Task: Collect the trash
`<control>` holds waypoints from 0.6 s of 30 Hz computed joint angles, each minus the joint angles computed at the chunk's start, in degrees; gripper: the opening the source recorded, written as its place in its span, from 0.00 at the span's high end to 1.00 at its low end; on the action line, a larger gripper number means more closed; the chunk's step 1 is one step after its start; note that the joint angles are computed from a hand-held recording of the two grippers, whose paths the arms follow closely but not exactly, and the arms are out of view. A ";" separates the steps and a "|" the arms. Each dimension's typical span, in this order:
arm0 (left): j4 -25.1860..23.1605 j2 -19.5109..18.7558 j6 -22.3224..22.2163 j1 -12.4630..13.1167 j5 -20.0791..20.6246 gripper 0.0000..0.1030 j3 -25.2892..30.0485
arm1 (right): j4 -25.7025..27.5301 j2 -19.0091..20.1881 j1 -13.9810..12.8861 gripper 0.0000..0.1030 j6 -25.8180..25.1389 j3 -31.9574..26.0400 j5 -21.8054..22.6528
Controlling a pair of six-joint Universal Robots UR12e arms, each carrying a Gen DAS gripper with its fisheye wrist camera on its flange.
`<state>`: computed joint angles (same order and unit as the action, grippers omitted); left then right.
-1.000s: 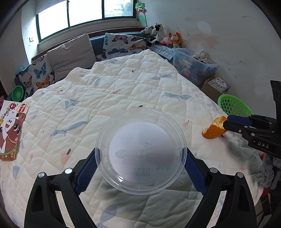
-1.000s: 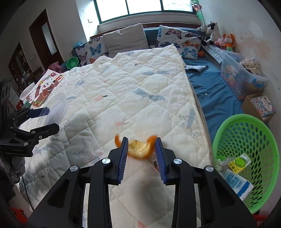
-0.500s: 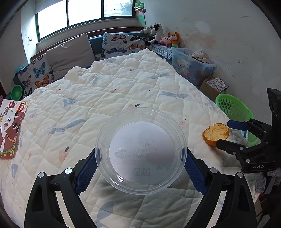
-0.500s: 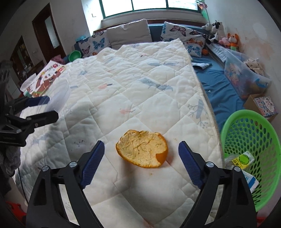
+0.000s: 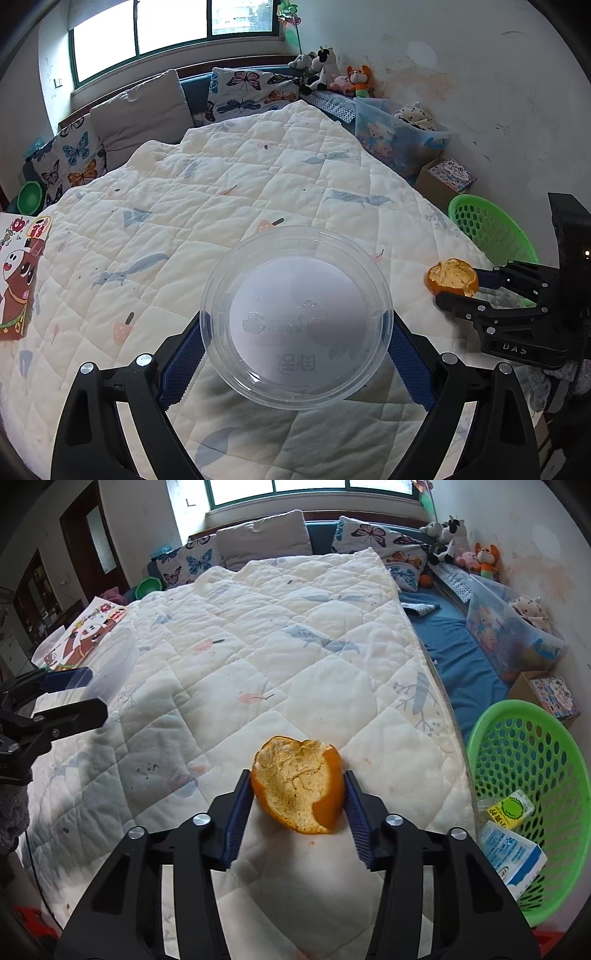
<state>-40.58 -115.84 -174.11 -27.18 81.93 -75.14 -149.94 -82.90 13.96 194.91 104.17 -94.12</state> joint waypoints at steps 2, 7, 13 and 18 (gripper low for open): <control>0.07 -0.03 0.34 -0.26 -0.34 0.14 0.22 | -0.29 -0.56 -0.03 0.58 0.17 0.42 0.01; 0.07 -0.26 0.91 -1.02 -1.06 0.14 1.02 | -1.65 -2.39 -0.29 0.58 1.05 1.95 -0.18; -0.38 -0.87 1.44 -2.21 -2.25 0.14 2.56 | -2.67 -5.19 -1.01 0.58 2.17 4.15 -1.65; -1.29 -1.69 1.41 -3.23 -3.73 0.14 4.40 | -2.50 -8.15 -2.63 0.58 3.76 6.54 -3.85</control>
<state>-41.87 -117.53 -172.69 -30.40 78.20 -70.75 -152.44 -91.05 11.33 198.67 110.71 -97.97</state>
